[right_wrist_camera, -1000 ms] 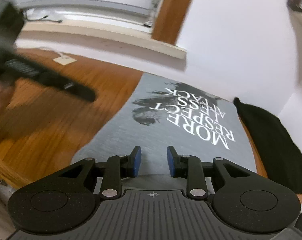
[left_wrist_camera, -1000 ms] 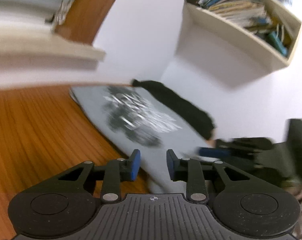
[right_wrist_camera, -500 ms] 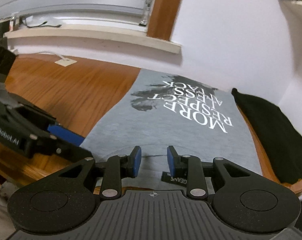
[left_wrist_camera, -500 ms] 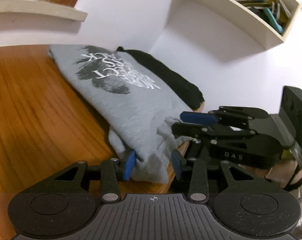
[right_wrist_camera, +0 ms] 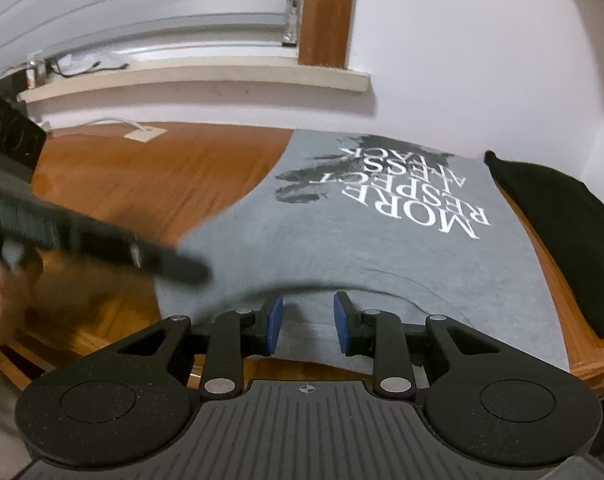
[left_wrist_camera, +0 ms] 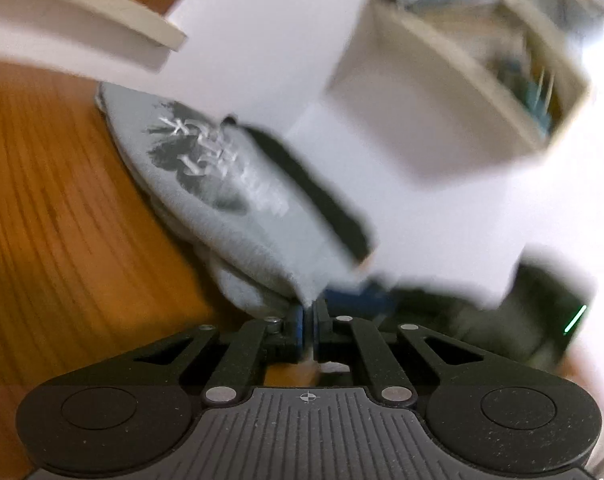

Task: Fold clothes

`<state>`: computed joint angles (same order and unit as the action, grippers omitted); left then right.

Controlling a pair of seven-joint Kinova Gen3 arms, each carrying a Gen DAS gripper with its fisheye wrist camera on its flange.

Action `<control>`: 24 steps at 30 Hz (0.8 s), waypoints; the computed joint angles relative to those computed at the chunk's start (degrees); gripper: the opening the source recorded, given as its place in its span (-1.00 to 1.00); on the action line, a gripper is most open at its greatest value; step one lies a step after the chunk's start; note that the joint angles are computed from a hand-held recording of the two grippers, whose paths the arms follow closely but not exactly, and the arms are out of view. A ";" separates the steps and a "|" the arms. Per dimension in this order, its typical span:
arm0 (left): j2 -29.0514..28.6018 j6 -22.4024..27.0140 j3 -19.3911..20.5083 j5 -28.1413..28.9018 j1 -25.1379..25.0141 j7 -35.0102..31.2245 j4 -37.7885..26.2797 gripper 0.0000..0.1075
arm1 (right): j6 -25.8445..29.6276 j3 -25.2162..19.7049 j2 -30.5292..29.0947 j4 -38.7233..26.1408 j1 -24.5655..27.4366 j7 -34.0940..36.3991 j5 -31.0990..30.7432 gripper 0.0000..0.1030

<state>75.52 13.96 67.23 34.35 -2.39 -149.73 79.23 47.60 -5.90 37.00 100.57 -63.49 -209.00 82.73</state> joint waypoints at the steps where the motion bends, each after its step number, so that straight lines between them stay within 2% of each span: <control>1: 1.94 1.40 1.59 1.77 -1.45 0.13 0.02 -0.93 | 0.09 0.06 -0.15 0.35 -0.19 -0.47 0.44 -0.44; 3: 3.51 4.57 1.59 3.40 -2.35 3.19 -1.24 -0.93 | 0.22 -0.01 -0.49 1.19 -0.37 -1.83 1.73 -0.44; 4: 2.91 5.14 0.00 4.91 -2.37 5.16 -1.27 -0.93 | 0.37 -0.16 -0.63 1.57 -0.38 -2.55 2.40 -0.44; 7: -0.28 4.22 -5.16 9.55 -1.62 7.64 0.11 -0.93 | 0.47 -0.87 -0.76 2.21 0.00 -4.20 4.49 -0.44; 9: -1.94 3.41 -7.52 10.72 -1.28 8.83 1.11 -0.94 | -0.60 -1.52 -0.59 2.53 0.84 -5.19 6.98 -0.44; 12: -4.72 0.40 -8.62 10.18 -1.21 8.25 3.36 -0.94 | -1.88 -2.59 0.65 1.25 2.11 -3.70 8.41 -0.44; 16: -7.56 0.90 -10.32 6.61 -1.37 10.43 4.86 -0.95 | -3.11 -2.56 1.95 -0.34 2.54 -0.18 7.44 -0.44; 22: -11.56 2.58 -13.17 3.61 -0.85 12.90 6.03 -0.92 | 0.72 -1.72 0.90 1.15 2.16 -4.33 10.01 -0.43; 24: -12.64 2.76 -13.31 3.28 -1.16 12.93 6.32 -0.79 | 1.70 -1.75 0.81 0.92 2.74 -4.80 10.71 -0.40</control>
<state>62.88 16.73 53.92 37.64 -3.55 -136.80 85.55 49.31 -7.64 37.81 101.49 -60.74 -213.80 93.44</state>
